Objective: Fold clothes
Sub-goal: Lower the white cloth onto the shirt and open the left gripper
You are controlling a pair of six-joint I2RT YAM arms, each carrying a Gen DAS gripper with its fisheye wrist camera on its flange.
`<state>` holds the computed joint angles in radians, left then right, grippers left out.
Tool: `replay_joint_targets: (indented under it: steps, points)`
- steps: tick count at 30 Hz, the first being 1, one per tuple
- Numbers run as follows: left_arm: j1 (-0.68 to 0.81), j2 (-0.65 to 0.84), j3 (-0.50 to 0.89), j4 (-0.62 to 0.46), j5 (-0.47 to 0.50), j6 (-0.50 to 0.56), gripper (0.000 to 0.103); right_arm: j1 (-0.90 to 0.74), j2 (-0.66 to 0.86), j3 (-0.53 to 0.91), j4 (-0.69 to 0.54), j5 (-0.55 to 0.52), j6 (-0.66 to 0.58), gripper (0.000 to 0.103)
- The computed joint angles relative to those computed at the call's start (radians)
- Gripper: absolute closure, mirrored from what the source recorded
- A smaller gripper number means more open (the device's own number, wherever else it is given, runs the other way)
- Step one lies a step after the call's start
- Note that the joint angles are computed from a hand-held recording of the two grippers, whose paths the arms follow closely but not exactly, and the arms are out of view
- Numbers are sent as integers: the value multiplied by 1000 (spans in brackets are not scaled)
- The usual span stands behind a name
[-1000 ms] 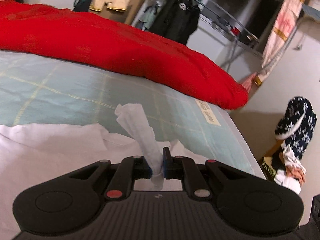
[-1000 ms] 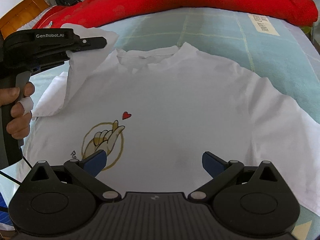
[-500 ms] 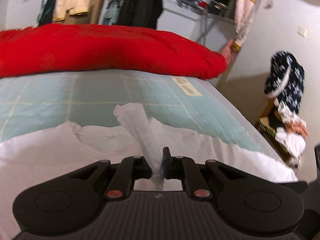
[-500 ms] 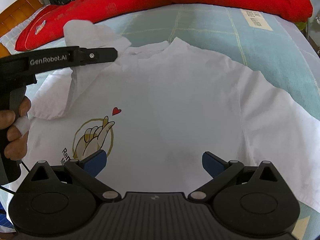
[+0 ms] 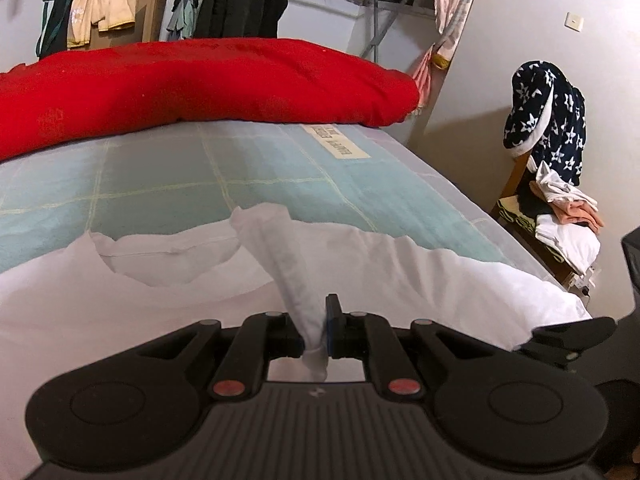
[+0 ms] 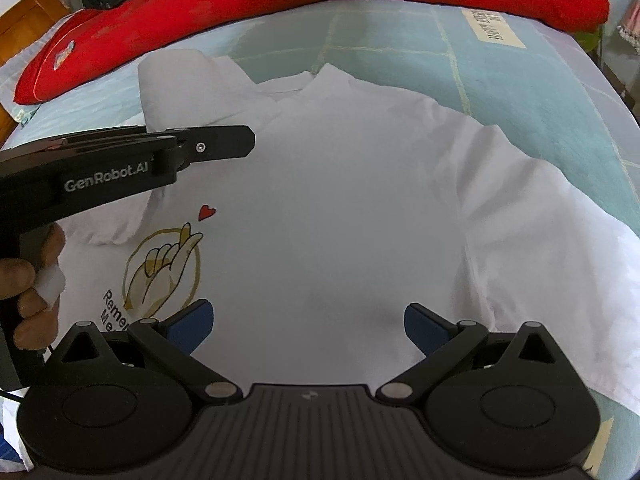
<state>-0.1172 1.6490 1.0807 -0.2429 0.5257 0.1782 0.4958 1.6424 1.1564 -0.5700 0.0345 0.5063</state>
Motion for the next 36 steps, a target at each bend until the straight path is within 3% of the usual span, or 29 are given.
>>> replay_joint_targets:
  steps: [9,13,23,25,32,36]
  points:
    - [-34,42,27,82,-42,-81,95,8,-10,-21,-5,6,12,0]
    - [-46,72,51,54,-53,-64,92,11,-16,-23,-8,12,11,0]
    - [-11,25,26,33,51,10,72,8,-19,-19,-20,7,10,0]
    - [2,13,22,38,80,13,64,11,-16,-13,-23,9,8,0]
    - [40,-17,25,13,112,52,62,30,-11,8,-50,11,10,0]
    - [108,-29,28,-55,108,136,62,37,-10,19,-62,20,15,0]
